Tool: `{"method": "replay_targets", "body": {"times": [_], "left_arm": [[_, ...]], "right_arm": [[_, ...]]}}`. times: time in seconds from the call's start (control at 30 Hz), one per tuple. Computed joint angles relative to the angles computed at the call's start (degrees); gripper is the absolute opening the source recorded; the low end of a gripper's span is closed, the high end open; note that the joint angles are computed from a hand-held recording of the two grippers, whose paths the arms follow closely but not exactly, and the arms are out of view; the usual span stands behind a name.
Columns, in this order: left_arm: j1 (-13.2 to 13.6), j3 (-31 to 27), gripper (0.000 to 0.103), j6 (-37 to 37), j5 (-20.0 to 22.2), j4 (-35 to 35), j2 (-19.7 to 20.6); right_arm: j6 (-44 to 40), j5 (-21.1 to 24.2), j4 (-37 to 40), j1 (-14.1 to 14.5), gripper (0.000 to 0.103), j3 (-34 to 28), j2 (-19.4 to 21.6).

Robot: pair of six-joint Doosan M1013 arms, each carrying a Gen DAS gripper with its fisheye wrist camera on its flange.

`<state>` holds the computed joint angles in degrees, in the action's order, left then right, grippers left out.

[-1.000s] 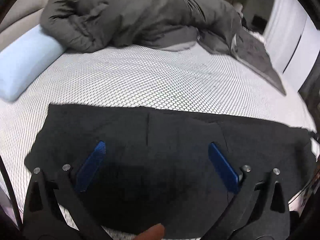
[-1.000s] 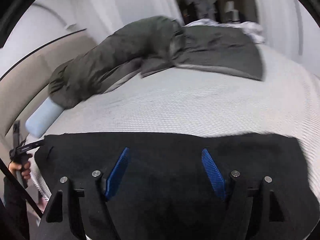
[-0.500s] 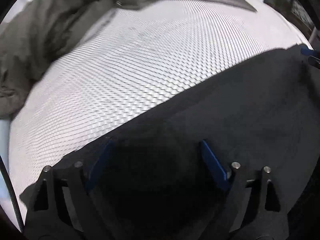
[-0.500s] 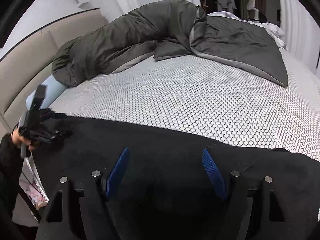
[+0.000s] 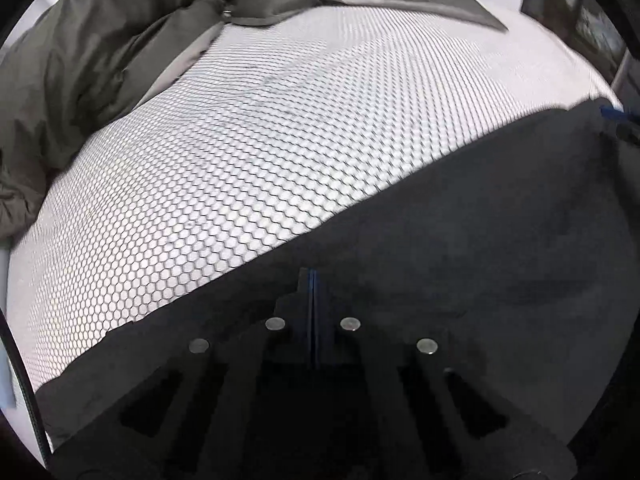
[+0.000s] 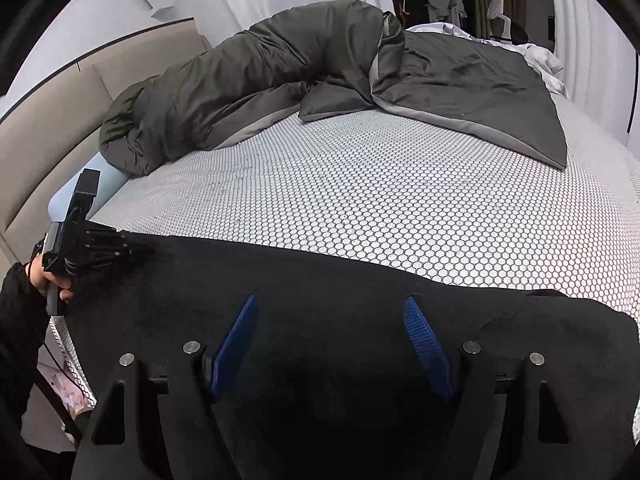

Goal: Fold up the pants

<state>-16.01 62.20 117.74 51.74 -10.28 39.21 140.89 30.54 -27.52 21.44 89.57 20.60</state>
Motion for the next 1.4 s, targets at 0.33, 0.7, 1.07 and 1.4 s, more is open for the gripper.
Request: {"method": "replay_targets", "body": {"times": [0.33, 0.7, 1.07, 1.4], "left_arm": [[-0.55, -4.09, 0.062, 9.88, 7.24, 0.32, 2.55], [-2.34, -7.33, 0.006, 14.40, 10.49, 2.96, 4.71], [-2.52, -2.54, 0.003, 10.73, -2.04, 5.64, 0.61], [-2.86, -6.13, 0.017, 3.73, 1.10, 11.83, 3.88]], "right_arm": [[1.05, 0.21, 0.01, -0.19, 0.077, 0.12, -0.14], [1.30, 0.87, 0.68, -0.71, 0.077, 0.15, -0.15], [5.02, -0.30, -1.18, -0.92, 0.077, 1.21, -1.00], [13.91, 0.37, -8.61, -0.97, 0.077, 3.57, -3.09]]}}
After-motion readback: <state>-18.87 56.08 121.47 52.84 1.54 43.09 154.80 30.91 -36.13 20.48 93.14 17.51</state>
